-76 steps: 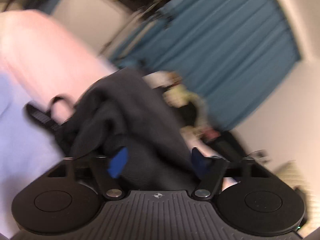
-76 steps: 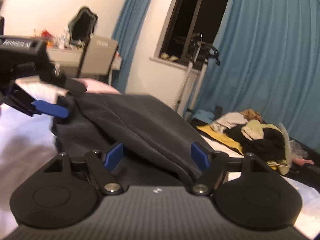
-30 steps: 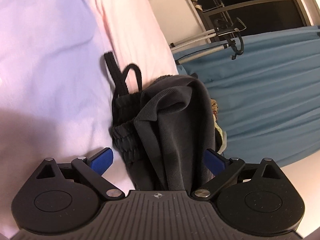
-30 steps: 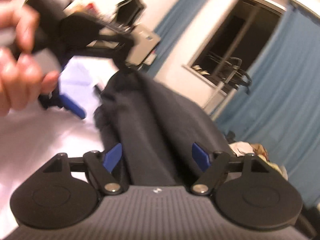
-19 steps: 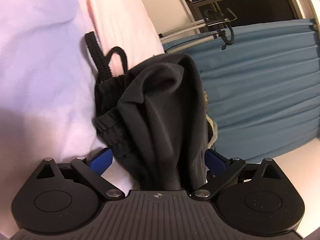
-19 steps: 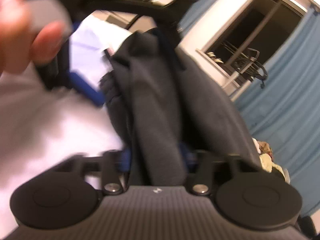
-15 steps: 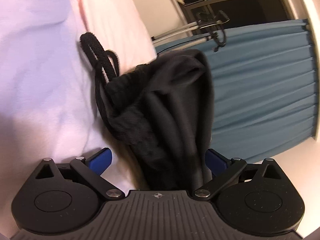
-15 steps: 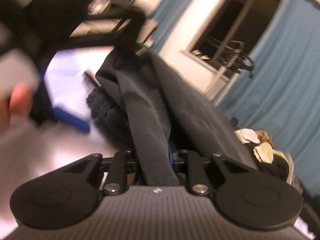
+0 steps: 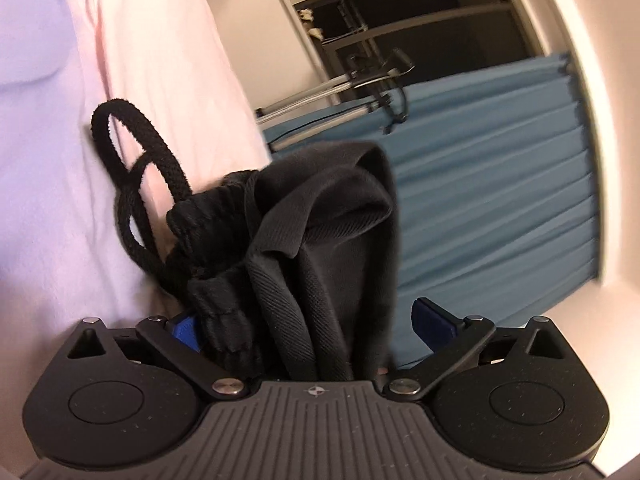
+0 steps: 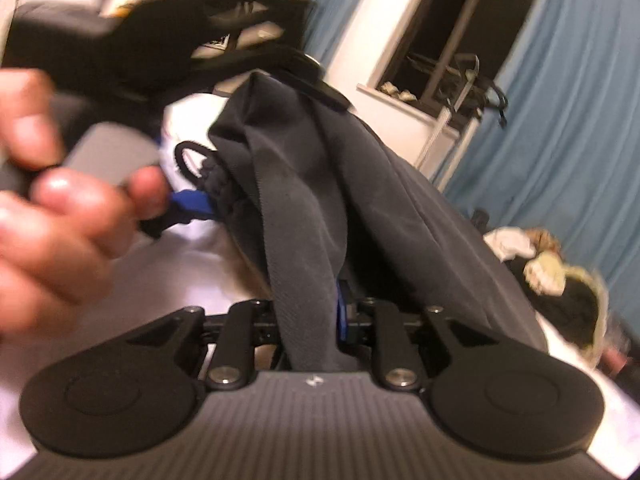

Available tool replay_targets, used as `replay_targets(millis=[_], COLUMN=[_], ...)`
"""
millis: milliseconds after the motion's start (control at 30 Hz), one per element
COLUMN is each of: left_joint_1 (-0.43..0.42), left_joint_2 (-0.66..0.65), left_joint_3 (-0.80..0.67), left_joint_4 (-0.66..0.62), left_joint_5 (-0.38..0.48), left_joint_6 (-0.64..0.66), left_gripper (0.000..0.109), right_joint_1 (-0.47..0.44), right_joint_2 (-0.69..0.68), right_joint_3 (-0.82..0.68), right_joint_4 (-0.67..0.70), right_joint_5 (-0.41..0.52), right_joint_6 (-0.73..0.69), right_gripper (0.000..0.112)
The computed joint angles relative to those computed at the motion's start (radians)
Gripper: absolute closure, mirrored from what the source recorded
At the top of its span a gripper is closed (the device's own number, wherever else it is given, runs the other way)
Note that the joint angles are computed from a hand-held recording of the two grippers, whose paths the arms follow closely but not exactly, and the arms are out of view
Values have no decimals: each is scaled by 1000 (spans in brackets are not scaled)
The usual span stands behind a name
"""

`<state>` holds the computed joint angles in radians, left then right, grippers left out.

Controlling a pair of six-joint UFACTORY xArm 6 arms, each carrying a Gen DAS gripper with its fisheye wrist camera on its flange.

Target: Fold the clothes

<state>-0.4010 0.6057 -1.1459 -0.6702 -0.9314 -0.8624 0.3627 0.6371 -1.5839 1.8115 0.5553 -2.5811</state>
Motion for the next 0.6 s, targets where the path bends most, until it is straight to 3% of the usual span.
replay_targets(millis=[167, 233, 333, 433, 467, 533, 600], left_joint_1=[20, 31, 44, 48, 48, 46, 48], left_joint_2=[1, -13, -29, -43, -47, -54, -56], left_joint_3=[-12, -9, 8, 16, 17, 25, 28], left_joint_4=[-14, -6, 1, -11, -18, -27, -27], left_joint_5=[90, 122, 160, 188, 196, 203, 206], left_joint_6=[-31, -23, -37, -20, -10, -4, -5], left_gripper=[7, 7, 15, 25, 28, 31, 34], right_joint_1=[-6, -9, -56, -156, -187, -218, -224], right_joint_2=[-34, -51, -103, -122, -113, -63, 47], right_joint_3=[46, 55, 84, 61, 32, -49, -199], right_joint_4=[2, -57, -259, -350, -347, -268, -266], right_joint_5=[17, 13, 91, 277, 324, 305, 223], right_joint_6=[-57, -1, 298, 612, 715, 855, 1064], right_gripper=[91, 87, 82, 63, 51, 29, 25])
